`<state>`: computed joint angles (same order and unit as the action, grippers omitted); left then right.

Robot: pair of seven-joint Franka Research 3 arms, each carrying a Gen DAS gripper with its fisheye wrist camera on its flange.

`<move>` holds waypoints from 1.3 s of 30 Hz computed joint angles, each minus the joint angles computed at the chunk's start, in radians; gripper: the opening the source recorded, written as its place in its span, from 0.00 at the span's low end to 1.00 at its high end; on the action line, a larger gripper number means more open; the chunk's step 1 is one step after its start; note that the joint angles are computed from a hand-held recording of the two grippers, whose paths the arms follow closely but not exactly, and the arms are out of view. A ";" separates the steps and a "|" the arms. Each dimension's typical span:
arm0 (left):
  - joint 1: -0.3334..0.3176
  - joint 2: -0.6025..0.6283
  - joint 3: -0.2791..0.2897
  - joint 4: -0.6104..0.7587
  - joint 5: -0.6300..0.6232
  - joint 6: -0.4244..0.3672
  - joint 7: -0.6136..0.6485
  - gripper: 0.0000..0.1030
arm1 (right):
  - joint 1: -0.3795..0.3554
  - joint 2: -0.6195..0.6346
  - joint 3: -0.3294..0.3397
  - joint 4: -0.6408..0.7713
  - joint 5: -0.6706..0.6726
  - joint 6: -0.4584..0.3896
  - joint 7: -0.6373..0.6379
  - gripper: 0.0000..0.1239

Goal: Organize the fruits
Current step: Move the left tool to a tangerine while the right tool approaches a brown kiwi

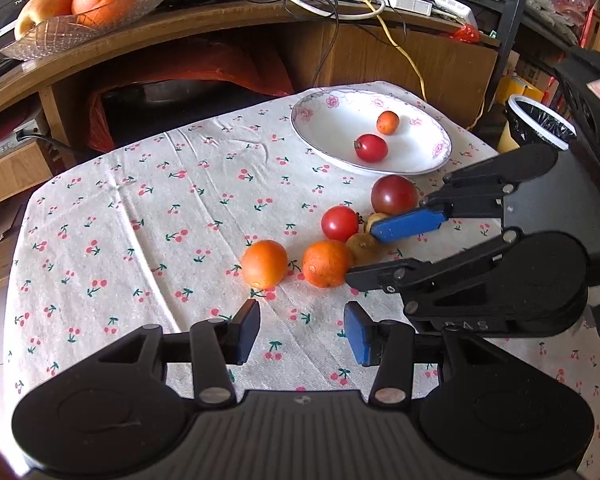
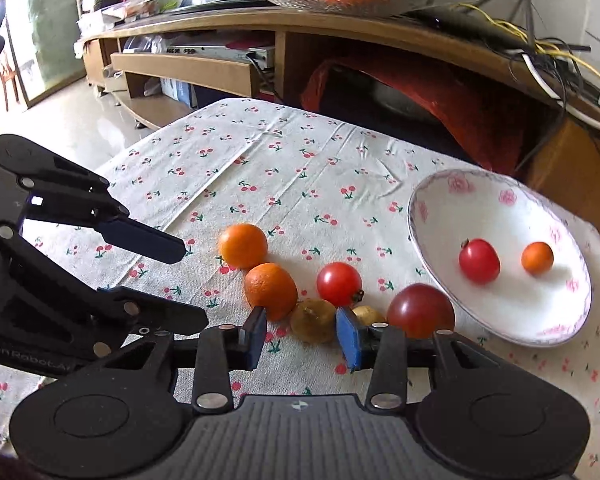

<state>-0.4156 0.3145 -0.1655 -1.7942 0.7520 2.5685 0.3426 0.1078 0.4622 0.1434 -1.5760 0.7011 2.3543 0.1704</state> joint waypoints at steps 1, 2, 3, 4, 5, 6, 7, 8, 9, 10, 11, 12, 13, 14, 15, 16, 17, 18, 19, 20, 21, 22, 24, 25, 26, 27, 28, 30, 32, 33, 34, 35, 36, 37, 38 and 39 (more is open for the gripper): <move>-0.002 0.000 0.003 0.002 0.006 0.001 -0.005 0.52 | 0.002 0.001 -0.001 0.000 -0.003 0.005 0.002 0.28; -0.003 0.000 0.005 0.004 0.013 0.004 -0.009 0.52 | 0.004 -0.004 -0.002 -0.007 -0.007 0.016 -0.003 0.25; -0.004 0.001 0.006 0.007 0.021 0.006 -0.010 0.52 | 0.008 -0.010 -0.005 -0.017 -0.016 0.032 -0.008 0.23; -0.007 0.004 0.008 0.013 0.030 0.004 -0.011 0.53 | 0.014 -0.021 -0.008 -0.035 -0.024 0.056 -0.007 0.16; -0.008 0.008 0.008 0.018 0.035 0.003 -0.008 0.53 | 0.017 -0.024 -0.012 -0.037 -0.030 0.064 0.004 0.14; -0.007 0.014 0.007 0.025 0.034 0.004 -0.004 0.53 | 0.018 -0.019 -0.019 -0.022 -0.045 0.039 0.037 0.13; -0.006 0.021 0.006 0.032 0.030 0.009 0.001 0.53 | 0.017 -0.015 -0.025 -0.009 -0.057 0.017 0.066 0.12; -0.005 0.030 0.005 0.040 0.025 0.014 0.008 0.53 | 0.013 -0.014 -0.027 -0.003 -0.060 0.003 0.081 0.12; -0.005 0.041 0.004 0.051 0.018 0.016 0.020 0.53 | 0.008 -0.015 -0.027 0.000 -0.061 -0.008 0.091 0.09; -0.007 0.054 0.003 0.065 0.013 0.016 0.035 0.53 | 0.003 -0.017 -0.029 0.005 -0.065 -0.026 0.101 0.00; -0.010 0.067 0.004 0.081 0.009 0.015 0.047 0.53 | -0.003 -0.016 -0.030 0.014 -0.065 -0.049 0.115 0.00; -0.015 0.081 0.007 0.098 0.006 0.012 0.058 0.53 | -0.009 -0.016 -0.031 0.022 -0.062 -0.069 0.125 0.00; -0.020 0.095 0.011 0.115 0.007 0.010 0.066 0.53 | -0.012 -0.017 -0.032 0.025 -0.061 -0.076 0.131 0.00; -0.025 0.109 0.015 0.133 0.007 0.007 0.077 0.53 | -0.013 -0.018 -0.033 0.023 -0.061 -0.070 0.131 0.00; -0.031 0.126 0.019 0.154 0.008 0.001 0.093 0.53 | -0.015 -0.019 -0.032 0.021 -0.057 -0.062 0.129 0.01; -0.037 0.142 0.024 0.177 0.013 -0.009 0.112 0.53 | -0.016 -0.014 -0.034 0.028 -0.061 -0.072 0.133 0.02; -0.048 0.158 0.031 0.200 0.021 -0.027 0.128 0.53 | -0.018 -0.010 -0.033 0.034 -0.062 -0.079 0.133 0.02; -0.061 0.170 0.044 0.218 0.040 -0.042 0.134 0.53 | -0.020 -0.009 -0.032 0.034 -0.060 -0.079 0.130 0.03; -0.065 0.178 0.050 0.227 0.049 -0.043 0.144 0.55 | -0.018 -0.009 -0.034 0.034 -0.065 -0.078 0.134 0.04; -0.063 0.180 0.053 0.227 0.049 -0.038 0.149 0.55 | -0.019 -0.007 -0.035 0.037 -0.066 -0.079 0.137 0.06; -0.060 0.178 0.057 0.219 0.050 -0.022 0.142 0.57 | -0.023 -0.004 -0.034 0.043 -0.063 -0.089 0.143 0.07; -0.055 0.175 0.059 0.209 0.048 -0.001 0.134 0.58 | -0.026 0.001 -0.036 0.054 -0.065 -0.105 0.150 0.08; -0.047 0.172 0.060 0.202 0.039 0.024 0.132 0.58 | -0.030 0.005 -0.039 0.057 -0.066 -0.108 0.157 0.09; -0.040 0.173 0.056 0.203 0.026 0.031 0.140 0.57 | -0.029 0.007 -0.042 0.060 -0.071 -0.109 0.167 0.10; -0.030 0.175 0.044 0.208 0.000 0.032 0.168 0.56 | -0.030 0.012 -0.044 0.067 -0.074 -0.114 0.180 0.10; -0.014 0.173 0.026 0.206 -0.031 0.039 0.219 0.52 | -0.031 0.017 -0.045 0.074 -0.076 -0.119 0.194 0.10; 0.005 0.169 0.004 0.197 -0.069 0.057 0.278 0.51 | -0.032 0.023 -0.046 0.084 -0.081 -0.129 0.208 0.10; 0.000 0.155 0.000 0.185 -0.087 0.060 0.334 0.51 | -0.037 0.025 -0.042 0.091 -0.074 -0.125 0.210 0.10; 0.005 0.135 -0.011 0.160 -0.119 0.071 0.381 0.51 | -0.042 0.030 -0.037 0.099 -0.068 -0.119 0.201 0.12; 0.006 0.125 -0.014 0.147 -0.133 0.076 0.396 0.51 | -0.043 0.034 -0.037 0.105 -0.069 -0.121 0.200 0.12; 0.000 0.121 -0.008 0.142 -0.135 0.072 0.399 0.51 | -0.044 0.040 -0.037 0.113 -0.072 -0.125 0.201 0.12; -0.014 0.121 0.005 0.144 -0.121 0.061 0.388 0.51 | -0.042 0.045 -0.037 0.119 -0.076 -0.127 0.204 0.13; -0.023 0.126 0.013 0.151 -0.112 0.045 0.384 0.51 | -0.041 0.051 -0.037 0.126 -0.082 -0.131 0.207 0.13; -0.032 0.134 0.021 0.163 -0.102 0.029 0.376 0.51 | -0.040 0.053 -0.036 0.126 -0.084 -0.125 0.204 0.13; -0.038 0.142 0.030 0.170 -0.092 0.028 0.358 0.51 | -0.037 0.055 -0.036 0.126 -0.089 -0.119 0.203 0.13; -0.038 0.148 0.032 0.174 -0.090 0.037 0.346 0.52 | -0.033 0.058 -0.036 0.128 -0.097 -0.117 0.206 0.13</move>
